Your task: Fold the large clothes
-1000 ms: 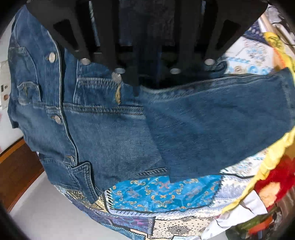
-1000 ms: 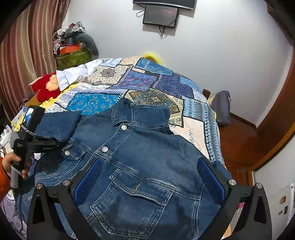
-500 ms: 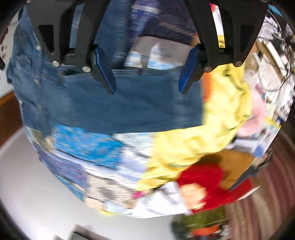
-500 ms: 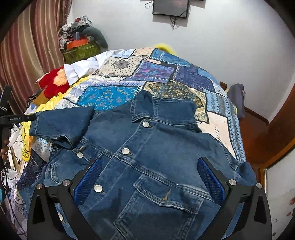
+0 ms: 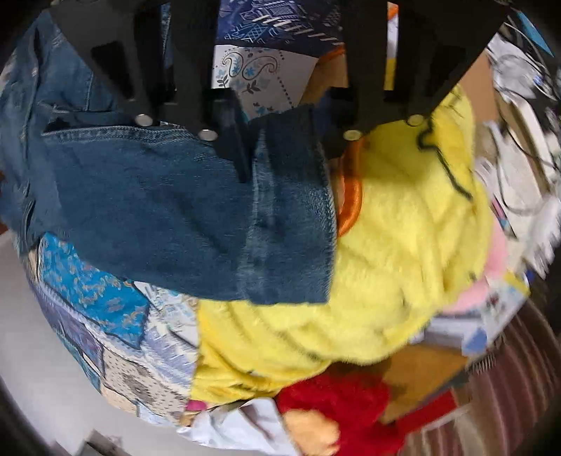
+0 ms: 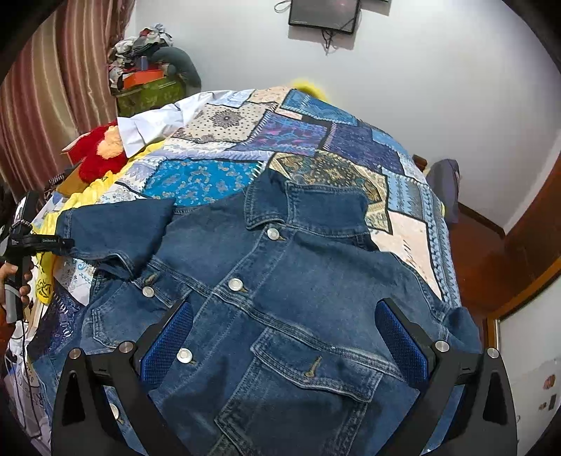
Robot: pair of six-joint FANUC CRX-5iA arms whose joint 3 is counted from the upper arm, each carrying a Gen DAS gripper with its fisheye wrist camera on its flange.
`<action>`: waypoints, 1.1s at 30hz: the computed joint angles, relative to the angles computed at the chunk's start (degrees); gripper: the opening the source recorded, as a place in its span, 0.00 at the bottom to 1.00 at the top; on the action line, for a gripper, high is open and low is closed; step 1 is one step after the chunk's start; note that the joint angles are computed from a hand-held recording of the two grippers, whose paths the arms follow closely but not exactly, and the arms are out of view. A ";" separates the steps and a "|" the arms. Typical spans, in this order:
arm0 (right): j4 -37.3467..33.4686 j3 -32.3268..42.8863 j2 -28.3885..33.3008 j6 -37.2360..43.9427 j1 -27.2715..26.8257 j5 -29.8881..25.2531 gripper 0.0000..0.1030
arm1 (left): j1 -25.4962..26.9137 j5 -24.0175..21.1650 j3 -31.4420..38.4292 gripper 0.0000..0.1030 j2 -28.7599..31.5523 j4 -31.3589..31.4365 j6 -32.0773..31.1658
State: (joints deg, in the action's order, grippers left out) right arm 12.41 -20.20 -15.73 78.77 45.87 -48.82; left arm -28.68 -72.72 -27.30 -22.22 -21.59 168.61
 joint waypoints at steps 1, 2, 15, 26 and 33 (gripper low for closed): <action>-0.01 -0.12 -0.11 0.13 -0.34 -0.07 1.00 | -1.74 -2.14 1.65 0.23 0.84 -1.57 0.35; 0.09 -0.28 -0.21 0.20 -0.62 -0.03 1.00 | -4.39 -5.45 4.60 0.22 2.66 -4.14 0.83; -6.94 1.10 -1.65 5.22 -8.97 0.80 1.00 | -22.50 -17.43 36.41 0.18 14.88 -23.87 -10.58; -11.60 2.83 -4.30 8.72 -15.57 -0.01 1.00 | -18.16 2.16 50.96 0.04 30.45 -9.99 -27.99; -12.27 3.26 -5.36 9.98 -18.79 0.56 1.00 | -16.27 7.86 56.05 0.04 40.82 3.16 -37.71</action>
